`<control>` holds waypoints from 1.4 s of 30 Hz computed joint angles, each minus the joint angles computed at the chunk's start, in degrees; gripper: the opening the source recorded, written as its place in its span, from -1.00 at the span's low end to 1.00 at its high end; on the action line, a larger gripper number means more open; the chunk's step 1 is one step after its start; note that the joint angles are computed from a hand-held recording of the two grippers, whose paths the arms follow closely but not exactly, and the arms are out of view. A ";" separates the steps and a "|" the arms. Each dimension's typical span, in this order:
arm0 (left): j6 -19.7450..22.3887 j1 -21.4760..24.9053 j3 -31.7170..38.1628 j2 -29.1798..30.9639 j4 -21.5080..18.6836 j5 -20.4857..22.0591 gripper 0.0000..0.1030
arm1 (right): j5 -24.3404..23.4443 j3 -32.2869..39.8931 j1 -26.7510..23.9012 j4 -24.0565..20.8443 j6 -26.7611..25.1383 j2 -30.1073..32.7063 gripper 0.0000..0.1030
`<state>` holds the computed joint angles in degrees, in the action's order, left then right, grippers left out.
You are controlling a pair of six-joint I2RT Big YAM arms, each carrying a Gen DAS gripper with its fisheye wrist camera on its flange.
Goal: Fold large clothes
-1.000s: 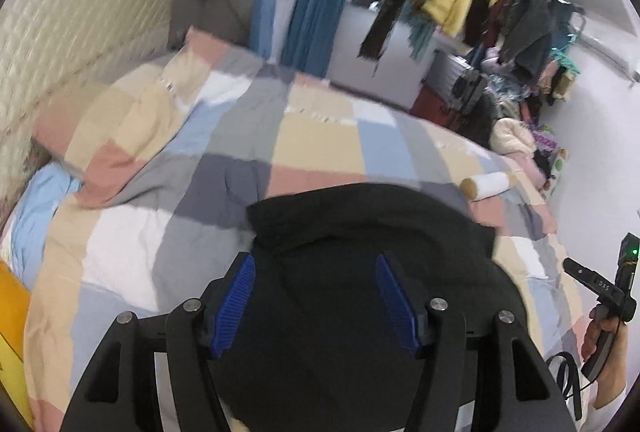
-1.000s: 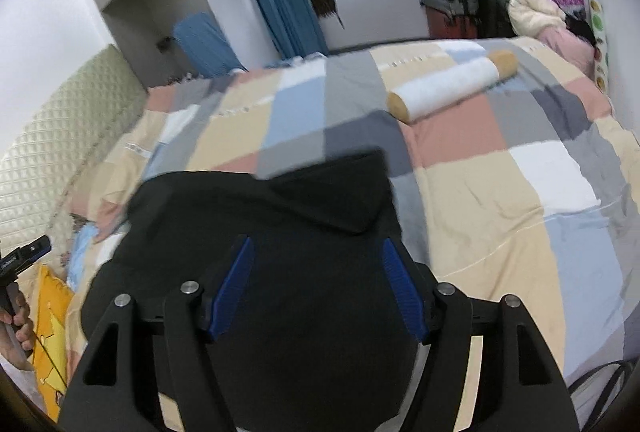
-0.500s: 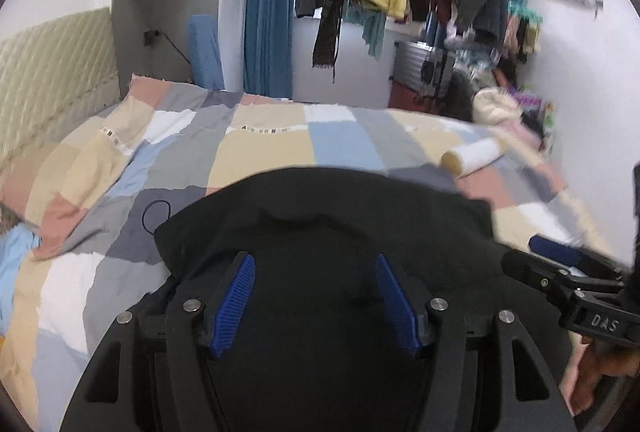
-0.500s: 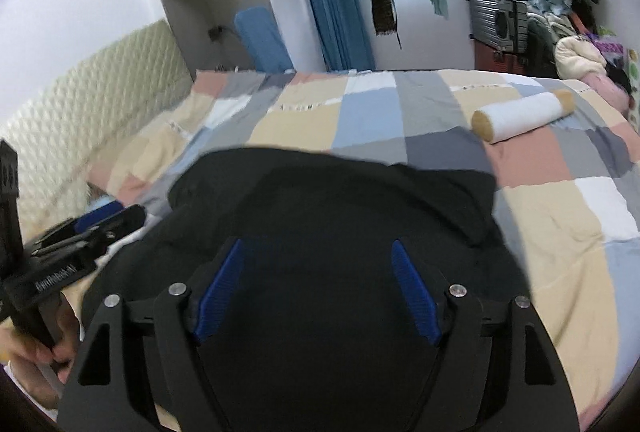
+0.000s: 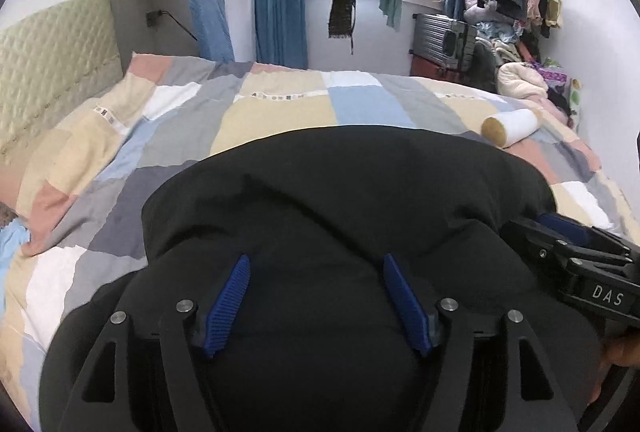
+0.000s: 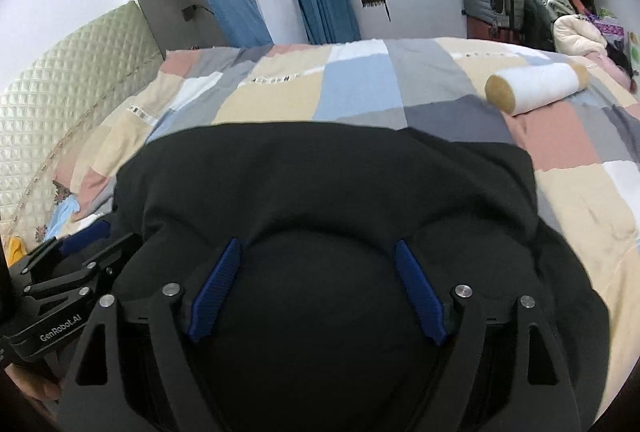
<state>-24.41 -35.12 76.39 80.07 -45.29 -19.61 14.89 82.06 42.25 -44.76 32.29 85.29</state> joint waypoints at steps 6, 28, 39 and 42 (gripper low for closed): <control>-0.50 2.28 -0.02 2.27 1.43 2.73 0.38 | 1.20 2.54 -0.19 0.19 -1.78 3.98 0.60; 0.50 2.81 -5.53 -6.75 3.24 -1.69 0.53 | 7.59 -3.10 1.13 6.10 -4.90 -2.93 0.99; 0.94 5.47 -6.67 -4.67 0.79 -5.43 0.54 | 6.08 -7.40 -1.98 2.18 -3.72 -5.63 0.99; 0.24 5.47 -8.41 -5.22 3.08 -5.28 0.54 | 5.63 -8.26 -2.20 4.49 -3.92 -4.65 0.99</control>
